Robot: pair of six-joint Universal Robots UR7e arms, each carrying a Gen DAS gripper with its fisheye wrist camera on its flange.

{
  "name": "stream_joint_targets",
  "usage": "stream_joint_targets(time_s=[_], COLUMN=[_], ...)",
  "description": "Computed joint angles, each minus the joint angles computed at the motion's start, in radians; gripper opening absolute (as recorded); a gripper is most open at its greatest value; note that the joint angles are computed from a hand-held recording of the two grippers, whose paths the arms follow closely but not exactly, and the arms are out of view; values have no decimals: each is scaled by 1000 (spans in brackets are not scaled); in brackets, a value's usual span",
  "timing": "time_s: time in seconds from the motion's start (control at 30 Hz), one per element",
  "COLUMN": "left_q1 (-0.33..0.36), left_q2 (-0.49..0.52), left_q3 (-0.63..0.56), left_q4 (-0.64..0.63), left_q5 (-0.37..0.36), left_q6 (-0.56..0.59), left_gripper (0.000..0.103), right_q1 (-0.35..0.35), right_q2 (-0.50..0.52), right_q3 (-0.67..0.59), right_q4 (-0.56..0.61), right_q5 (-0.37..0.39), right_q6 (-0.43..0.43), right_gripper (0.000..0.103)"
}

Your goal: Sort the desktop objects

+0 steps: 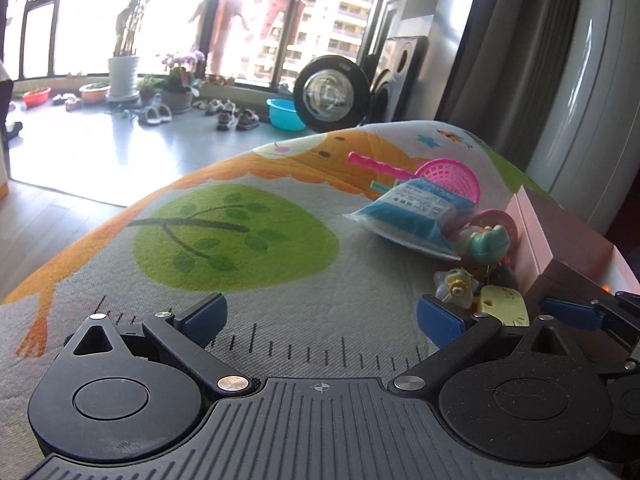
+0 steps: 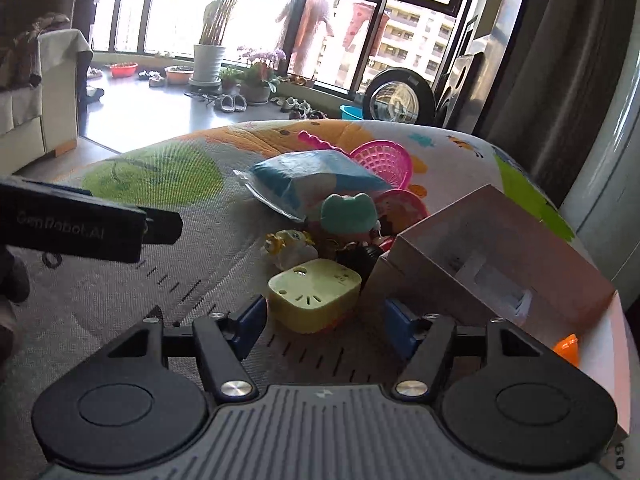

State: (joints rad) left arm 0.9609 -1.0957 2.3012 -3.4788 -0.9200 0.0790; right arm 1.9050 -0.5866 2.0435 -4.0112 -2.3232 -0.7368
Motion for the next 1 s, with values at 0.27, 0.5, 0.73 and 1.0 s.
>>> stream_joint_targets(time_s=[0.27,0.5,0.73,1.0], left_q1=[1,-1,-29,-88], left_q2=[0,1,12,170], left_q3=[4,5,-7,-179], left_q4=[-5,-6,39,101], left_q5=[3,-9,-98,-62], left_q6=[-27,-3,108,236], left_gripper=[103,103,103,92], right_q1=[4,-2,-9,-62], right_q2=[29,-192,-293,-194], right_q3=[-67,172,363,405], right_q4=[53,184,45,-286], right_q5=[-36,26,-15,29], right_q6=[6,189,185,151], right_gripper=[55,40,45,76])
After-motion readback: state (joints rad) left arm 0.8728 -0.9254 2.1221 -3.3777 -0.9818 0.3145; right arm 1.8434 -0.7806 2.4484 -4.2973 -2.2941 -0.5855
